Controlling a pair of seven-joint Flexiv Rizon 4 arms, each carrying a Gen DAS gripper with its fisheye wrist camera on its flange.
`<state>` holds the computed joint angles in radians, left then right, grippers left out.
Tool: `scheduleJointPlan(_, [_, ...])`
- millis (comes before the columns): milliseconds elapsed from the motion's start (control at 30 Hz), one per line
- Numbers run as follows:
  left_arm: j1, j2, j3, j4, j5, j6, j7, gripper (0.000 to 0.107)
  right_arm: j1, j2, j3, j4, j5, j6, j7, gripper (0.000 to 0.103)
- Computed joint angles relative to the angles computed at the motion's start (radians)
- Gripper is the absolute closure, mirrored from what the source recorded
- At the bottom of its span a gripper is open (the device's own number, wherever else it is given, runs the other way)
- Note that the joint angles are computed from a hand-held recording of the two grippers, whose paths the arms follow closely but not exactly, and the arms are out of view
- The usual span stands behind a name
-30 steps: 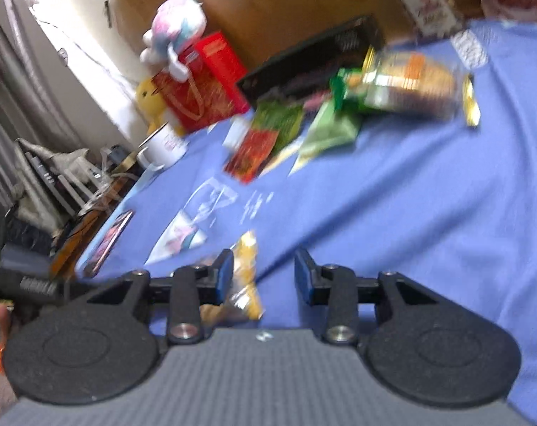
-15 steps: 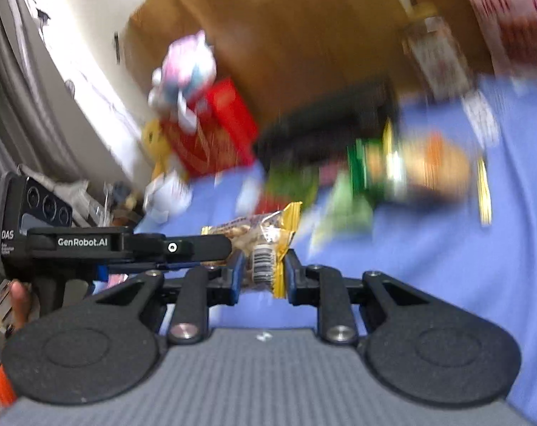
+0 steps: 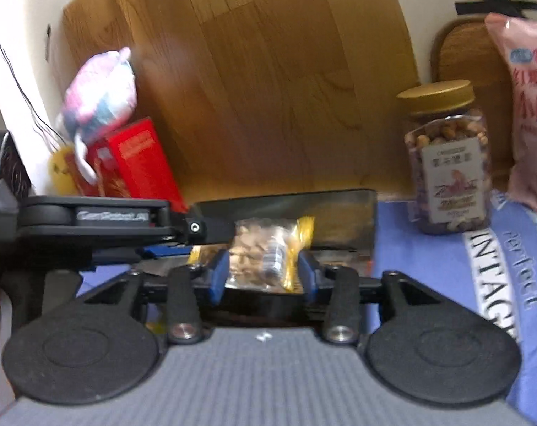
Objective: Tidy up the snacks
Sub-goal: 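Carry the yellow-edged nut bag into the black tin box and release, then grasp the clear bag with the round pastry using both tools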
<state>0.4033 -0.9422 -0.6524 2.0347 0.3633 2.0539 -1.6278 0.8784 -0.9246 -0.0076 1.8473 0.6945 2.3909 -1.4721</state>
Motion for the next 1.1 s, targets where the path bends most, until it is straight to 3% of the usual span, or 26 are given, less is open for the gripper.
scheduleJointPlan(67, [0.008, 0.007, 0.017, 0.022, 0.032, 0.043, -0.031, 0.072, -0.058, -0.010, 0.058, 0.069, -0.094, 0.145, 0.115, 0.057])
scheduleJointPlan(100, [0.053, -0.013, -0.007, 0.047, 0.090, 0.080, -0.048, 0.072, -0.118, -0.018, 0.115, 0.108, -0.147, 0.235, 0.168, 0.057])
scheduleJointPlan(167, [0.158, -0.070, -0.075, 0.095, 0.173, 0.127, -0.037, 0.068, -0.170, -0.027, 0.149, 0.172, -0.164, 0.321, 0.233, 0.057])
scheduleJointPlan(233, [0.228, -0.107, -0.099, 0.155, 0.252, 0.149, -0.058, 0.065, -0.226, -0.034, 0.160, 0.229, -0.191, 0.320, 0.298, 0.056])
scheduleJointPlan(367, [0.308, -0.195, -0.114, 0.249, 0.323, 0.112, -0.056, 0.064, -0.376, -0.082, 0.202, 0.322, -0.395, 0.331, 0.500, 0.056])
scheduleJointPlan(567, [0.272, -0.225, -0.051, 0.331, 0.293, 0.129, 0.045, 0.064, -0.420, -0.133, 0.210, 0.410, -0.674, 0.450, 0.581, 0.058])
scheduleJointPlan(667, [0.307, -0.242, -0.031, 0.372, 0.308, 0.137, 0.098, 0.063, -0.370, -0.131, 0.210, 0.465, -0.753, 0.485, 0.530, 0.058])
scheduleJointPlan(733, [0.318, -0.244, -0.023, 0.399, 0.302, 0.148, 0.123, 0.062, -0.315, -0.135, 0.236, 0.480, -0.731, 0.477, 0.515, 0.057])
scheduleJointPlan(800, [0.329, -0.250, -0.017, 0.421, 0.303, 0.163, 0.148, 0.062, -0.225, -0.147, 0.255, 0.478, -0.627, 0.526, 0.471, 0.055])
scheduleJointPlan(900, [0.329, -0.242, -0.004, 0.444, 0.314, 0.209, 0.183, 0.054, -0.120, -0.192, 0.291, 0.457, -0.431, 0.651, 0.448, 0.055])
scheduleJointPlan(967, [0.287, -0.207, 0.014, 0.444, 0.303, 0.255, 0.199, 0.051, -0.049, -0.226, 0.314, 0.429, -0.269, 0.704, 0.448, 0.050])
scheduleJointPlan(1033, [0.259, -0.179, 0.004, 0.423, 0.299, 0.241, 0.198, 0.051, -0.006, -0.251, 0.327, 0.416, -0.170, 0.733, 0.459, 0.049])
scheduleJointPlan(1100, [0.245, -0.171, -0.027, 0.381, 0.300, 0.182, 0.201, 0.050, 0.000, -0.279, 0.344, 0.413, -0.155, 0.772, 0.514, 0.049])
